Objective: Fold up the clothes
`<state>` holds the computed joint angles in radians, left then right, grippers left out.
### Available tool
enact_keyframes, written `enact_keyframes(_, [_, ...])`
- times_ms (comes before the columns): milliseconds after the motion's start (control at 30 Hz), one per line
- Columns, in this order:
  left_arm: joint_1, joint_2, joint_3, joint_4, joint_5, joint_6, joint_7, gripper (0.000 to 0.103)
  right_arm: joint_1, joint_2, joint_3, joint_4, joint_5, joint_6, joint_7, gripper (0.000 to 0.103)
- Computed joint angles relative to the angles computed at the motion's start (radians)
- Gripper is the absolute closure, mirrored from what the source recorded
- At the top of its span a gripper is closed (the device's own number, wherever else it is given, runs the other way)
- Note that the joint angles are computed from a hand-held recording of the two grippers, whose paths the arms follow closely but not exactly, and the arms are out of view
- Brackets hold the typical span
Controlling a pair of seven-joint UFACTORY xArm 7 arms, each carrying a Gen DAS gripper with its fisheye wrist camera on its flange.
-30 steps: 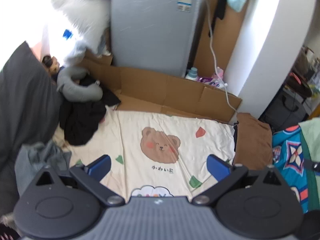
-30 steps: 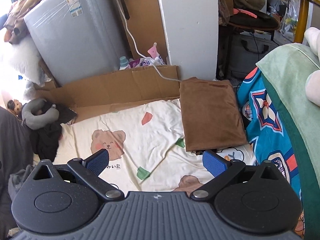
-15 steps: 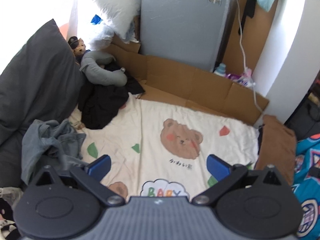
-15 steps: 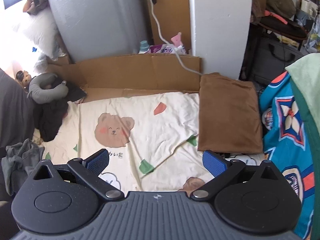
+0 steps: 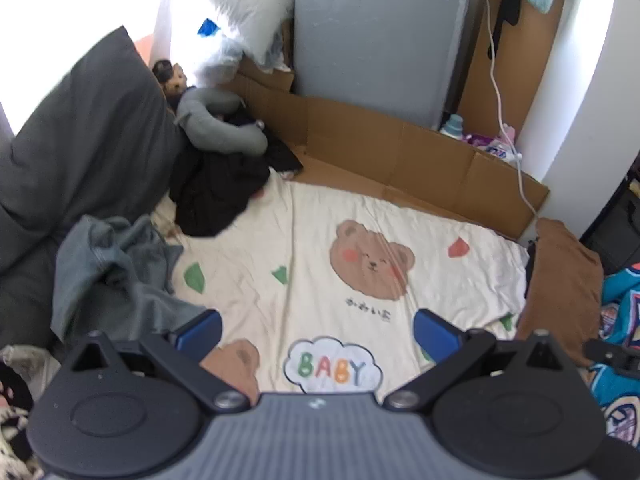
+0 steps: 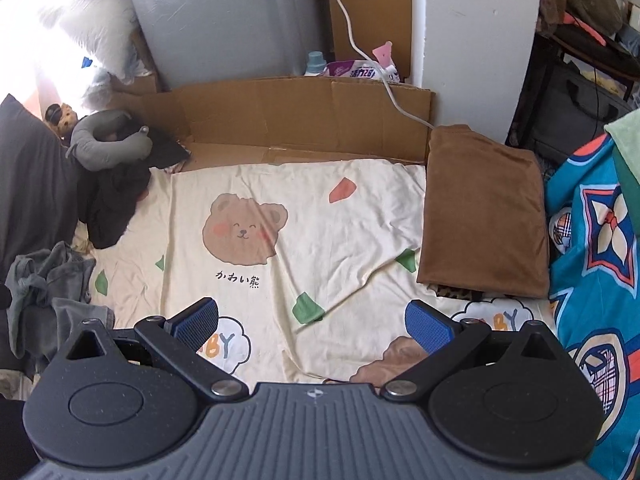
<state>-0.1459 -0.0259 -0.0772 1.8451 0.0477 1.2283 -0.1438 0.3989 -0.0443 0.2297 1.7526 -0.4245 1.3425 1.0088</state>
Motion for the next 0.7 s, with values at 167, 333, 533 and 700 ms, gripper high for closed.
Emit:
enact_keyframes(167, [-0.003,-0.019,-0.002,-0.001,-0.031,0.046,0.033,0.0,0.002,-0.007,0.006,-0.005,0.0,-0.018,0.01,0.0])
enact_keyframes(333, [-0.007,-0.051,-0.006,-0.023,-0.046,0.06,0.053,0.0,0.014,-0.002,0.016,0.015,-0.022,-0.015,0.014,0.0])
enact_keyframes(533, [-0.014,-0.089,-0.019,-0.073,-0.027,0.033,0.041,0.0,0.029,0.002,0.022,0.035,-0.05,0.004,0.026,0.0])
enact_keyframes(700, [-0.02,-0.112,-0.03,-0.105,-0.006,0.007,0.01,0.0,0.031,-0.002,0.02,0.031,-0.048,0.001,0.028,0.0])
